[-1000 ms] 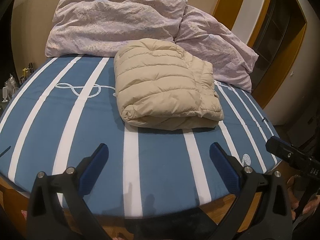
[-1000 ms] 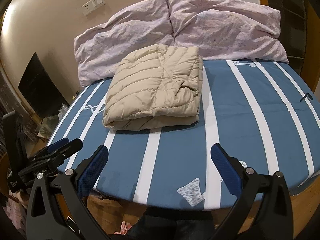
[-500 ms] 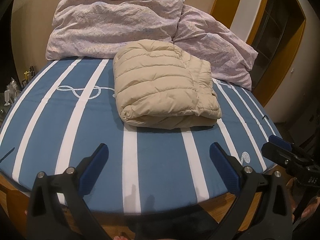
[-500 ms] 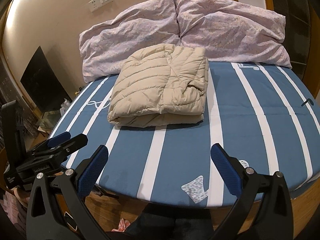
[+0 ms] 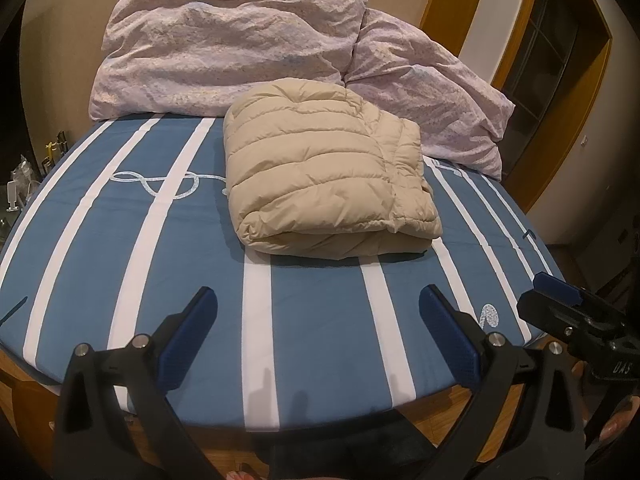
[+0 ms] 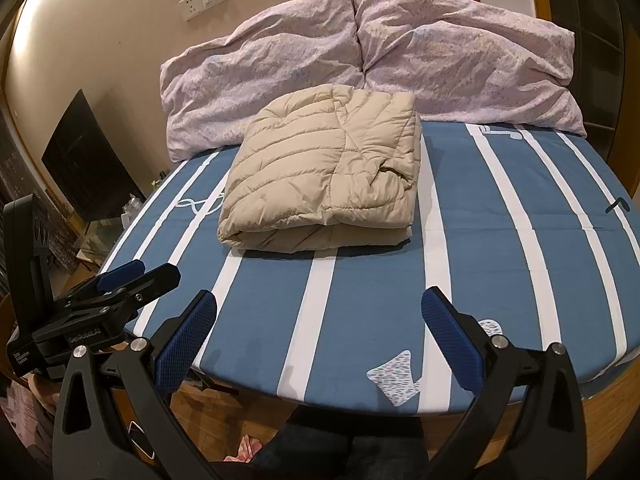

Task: Fold large clothes

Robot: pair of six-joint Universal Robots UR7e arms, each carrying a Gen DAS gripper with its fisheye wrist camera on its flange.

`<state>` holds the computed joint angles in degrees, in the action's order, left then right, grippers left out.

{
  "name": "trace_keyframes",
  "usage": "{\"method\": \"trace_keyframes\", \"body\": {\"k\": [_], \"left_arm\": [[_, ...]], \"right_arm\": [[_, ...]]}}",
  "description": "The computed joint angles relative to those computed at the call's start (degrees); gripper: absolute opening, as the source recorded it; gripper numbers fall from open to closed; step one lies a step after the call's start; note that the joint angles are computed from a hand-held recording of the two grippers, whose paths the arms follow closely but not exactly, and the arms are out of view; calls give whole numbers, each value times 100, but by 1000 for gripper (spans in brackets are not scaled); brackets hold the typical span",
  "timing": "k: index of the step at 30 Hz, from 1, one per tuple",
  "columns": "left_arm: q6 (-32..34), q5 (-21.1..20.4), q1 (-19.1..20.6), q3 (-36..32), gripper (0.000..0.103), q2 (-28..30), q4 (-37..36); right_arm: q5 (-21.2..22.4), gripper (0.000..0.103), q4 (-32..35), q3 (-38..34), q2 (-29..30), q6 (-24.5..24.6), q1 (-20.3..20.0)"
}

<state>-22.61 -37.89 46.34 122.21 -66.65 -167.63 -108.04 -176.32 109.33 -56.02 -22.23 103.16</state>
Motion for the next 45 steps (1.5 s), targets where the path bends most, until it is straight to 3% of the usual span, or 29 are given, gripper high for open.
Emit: {"method": "trace_keyframes", "body": {"k": [45], "left_arm": [[-58,-90,-12,-115,100,143,33]], "right_arm": [[19,102,19,5,32,30,-43]]}}
